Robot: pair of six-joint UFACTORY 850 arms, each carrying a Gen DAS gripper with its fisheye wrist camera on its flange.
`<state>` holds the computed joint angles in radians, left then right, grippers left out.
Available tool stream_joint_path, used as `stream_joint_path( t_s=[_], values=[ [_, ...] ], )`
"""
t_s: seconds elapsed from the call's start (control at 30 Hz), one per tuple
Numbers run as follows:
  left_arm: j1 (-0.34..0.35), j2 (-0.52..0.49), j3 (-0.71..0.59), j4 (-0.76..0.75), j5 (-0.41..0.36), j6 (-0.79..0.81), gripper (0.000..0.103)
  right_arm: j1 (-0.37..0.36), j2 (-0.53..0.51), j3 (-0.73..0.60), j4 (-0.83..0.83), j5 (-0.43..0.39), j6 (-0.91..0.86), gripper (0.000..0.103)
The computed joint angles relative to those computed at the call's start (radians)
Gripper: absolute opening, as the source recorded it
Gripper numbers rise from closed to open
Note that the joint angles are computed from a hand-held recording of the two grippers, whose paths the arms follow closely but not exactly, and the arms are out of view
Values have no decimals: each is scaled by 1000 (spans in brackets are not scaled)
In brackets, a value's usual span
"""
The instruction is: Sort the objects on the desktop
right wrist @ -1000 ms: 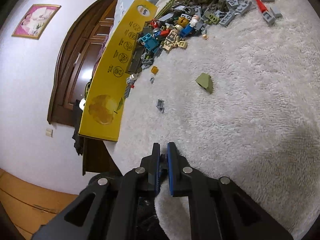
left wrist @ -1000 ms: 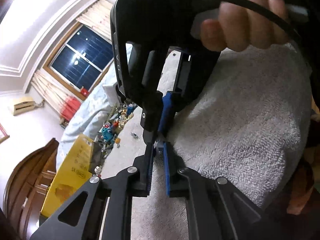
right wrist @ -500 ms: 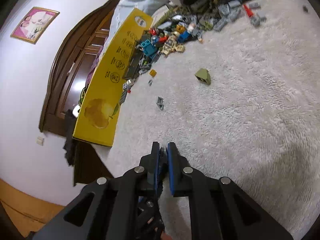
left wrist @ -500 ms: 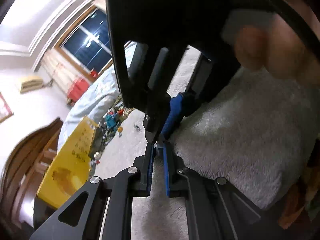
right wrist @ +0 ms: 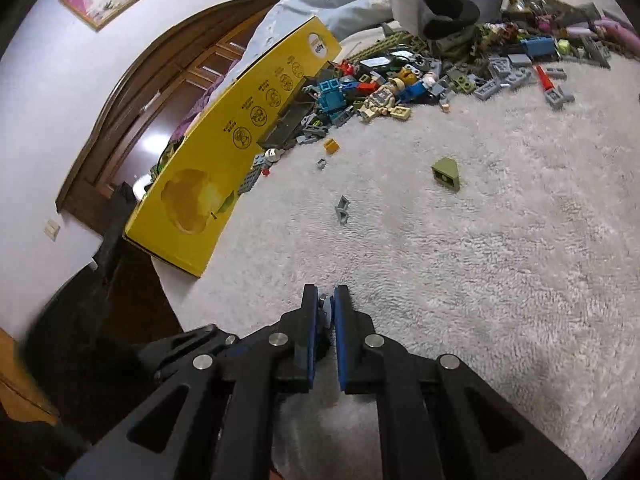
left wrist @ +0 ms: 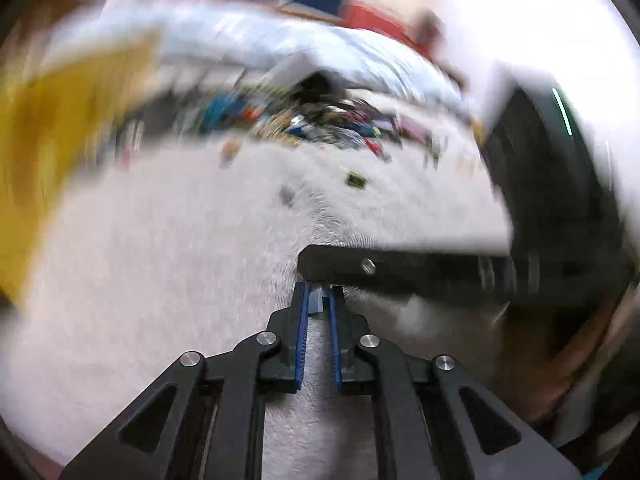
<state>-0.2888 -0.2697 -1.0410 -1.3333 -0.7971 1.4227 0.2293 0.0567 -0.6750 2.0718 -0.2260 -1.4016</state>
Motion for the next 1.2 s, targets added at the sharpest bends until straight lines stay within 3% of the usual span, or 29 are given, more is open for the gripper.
stream_joint_path(
  t_s=[0.1, 0.17, 0.23, 0.3, 0.43, 0.53, 0.67, 0.77, 0.9, 0.97, 1.07, 1.2],
  values=[
    [78, -94, -49, -54, -233, -217, 7, 13, -5, -6, 46, 28, -60, 4],
    [97, -91, -33, -94, -267, -255, 8, 10, -10, -2, 76, 24, -93, 4],
    [94, -68, -19, -84, -214, -205, 8, 19, -11, -4, 118, 39, -146, 4],
    [65, -16, 19, -71, -126, -115, 8, 4, -14, -2, 65, 9, -81, 5],
    [-4, 87, 92, -98, 86, 140, 9, -64, -20, 17, -33, -142, 77, 5],
    [-67, 165, 169, -227, 250, 423, 9, -119, -28, 33, -60, -269, 155, 6],
    [-132, 196, 220, -491, 405, 828, 16, -138, -34, 34, -84, -313, 179, 6],
    [-131, 199, 234, -598, 414, 968, 29, -139, -33, 34, -86, -316, 185, 6],
    [-113, 152, 180, -491, 382, 817, 35, -152, -36, 32, -102, -344, 223, 6],
    [-121, 150, 184, -549, 381, 950, 35, -152, -35, 31, -109, -343, 233, 6],
    [-152, 159, 210, -751, 401, 1237, 34, -160, -34, 31, -127, -353, 263, 6],
    [-167, 165, 212, -756, 390, 1283, 31, -186, -49, 33, -132, -419, 307, 8]
  ],
)
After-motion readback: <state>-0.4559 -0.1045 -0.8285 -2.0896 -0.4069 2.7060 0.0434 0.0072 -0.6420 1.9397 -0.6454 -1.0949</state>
